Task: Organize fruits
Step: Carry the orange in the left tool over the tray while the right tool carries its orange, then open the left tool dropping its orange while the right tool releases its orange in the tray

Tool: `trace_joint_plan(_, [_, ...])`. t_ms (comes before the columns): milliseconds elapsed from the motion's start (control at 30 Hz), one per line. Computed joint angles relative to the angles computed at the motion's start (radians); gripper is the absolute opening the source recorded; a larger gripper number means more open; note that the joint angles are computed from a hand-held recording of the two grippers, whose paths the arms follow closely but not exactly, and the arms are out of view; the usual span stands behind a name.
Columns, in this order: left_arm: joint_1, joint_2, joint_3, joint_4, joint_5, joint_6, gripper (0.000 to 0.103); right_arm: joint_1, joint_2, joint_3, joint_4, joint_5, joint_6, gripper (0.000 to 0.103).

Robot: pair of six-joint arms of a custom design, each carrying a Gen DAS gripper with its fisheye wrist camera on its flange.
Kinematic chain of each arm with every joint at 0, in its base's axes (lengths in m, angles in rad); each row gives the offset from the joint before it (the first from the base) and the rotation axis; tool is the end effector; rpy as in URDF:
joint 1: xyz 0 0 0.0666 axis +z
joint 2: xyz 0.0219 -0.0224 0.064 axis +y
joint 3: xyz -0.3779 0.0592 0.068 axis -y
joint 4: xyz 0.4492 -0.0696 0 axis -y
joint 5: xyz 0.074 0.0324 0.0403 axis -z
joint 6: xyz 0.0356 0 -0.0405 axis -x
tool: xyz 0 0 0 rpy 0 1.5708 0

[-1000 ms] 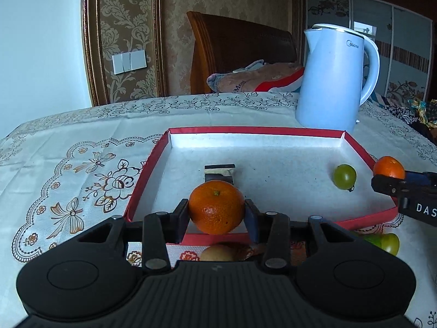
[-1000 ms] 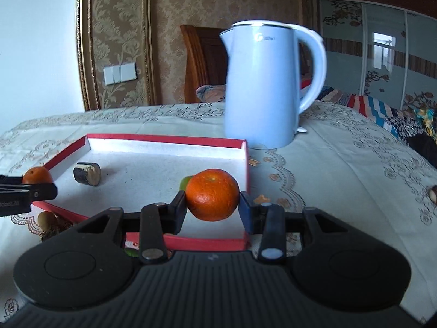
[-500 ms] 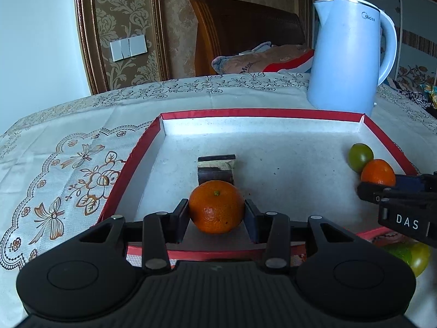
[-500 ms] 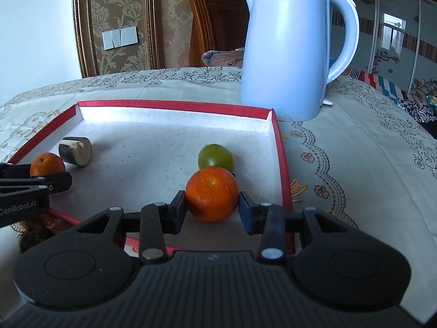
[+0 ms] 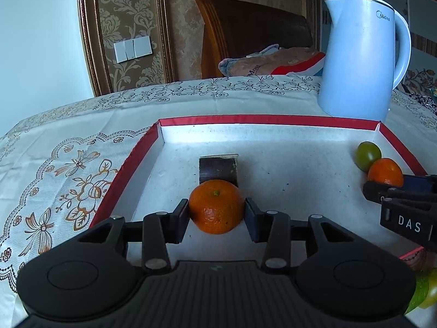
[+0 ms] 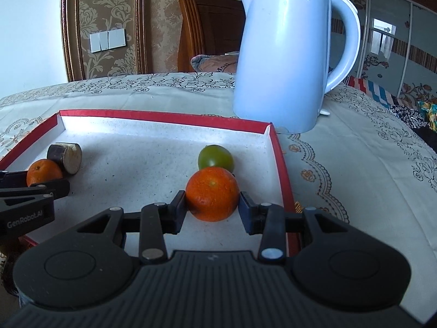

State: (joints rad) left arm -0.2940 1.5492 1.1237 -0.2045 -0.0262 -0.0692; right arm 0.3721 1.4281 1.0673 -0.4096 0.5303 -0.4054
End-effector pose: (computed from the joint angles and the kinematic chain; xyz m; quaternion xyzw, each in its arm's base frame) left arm 0.5546 -0.1674 0.2597 0.1551 0.8777 -0.0392 0.4517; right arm 0.5011 0.1758 0.2827 0.1169 0.8870 -0.0808 0.4394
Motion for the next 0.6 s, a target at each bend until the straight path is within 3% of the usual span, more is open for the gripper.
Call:
trace_joint_plan(333, [-0.002, 0.002, -0.009, 0.028, -0.009, -0.004, 0.043, 0.004, 0.004, 0.0, 0.002, 0.017, -0.009, 0.042])
trace_joint_plan(400, [-0.003, 0.003, -0.008, 0.029, -0.018, 0.002, 0.051, 0.004, 0.002, -0.002, 0.001, 0.021, -0.016, 0.057])
trace_joint_plan(467, [-0.001, 0.003, -0.009, 0.031, -0.025, 0.008, 0.065, 0.003, -0.002, -0.006, 0.003, 0.015, -0.023, 0.06])
trace_joint_plan(600, [0.001, 0.001, -0.013, 0.035, -0.022, 0.003, 0.065, 0.008, -0.004, -0.008, 0.008, 0.026, -0.013, 0.067])
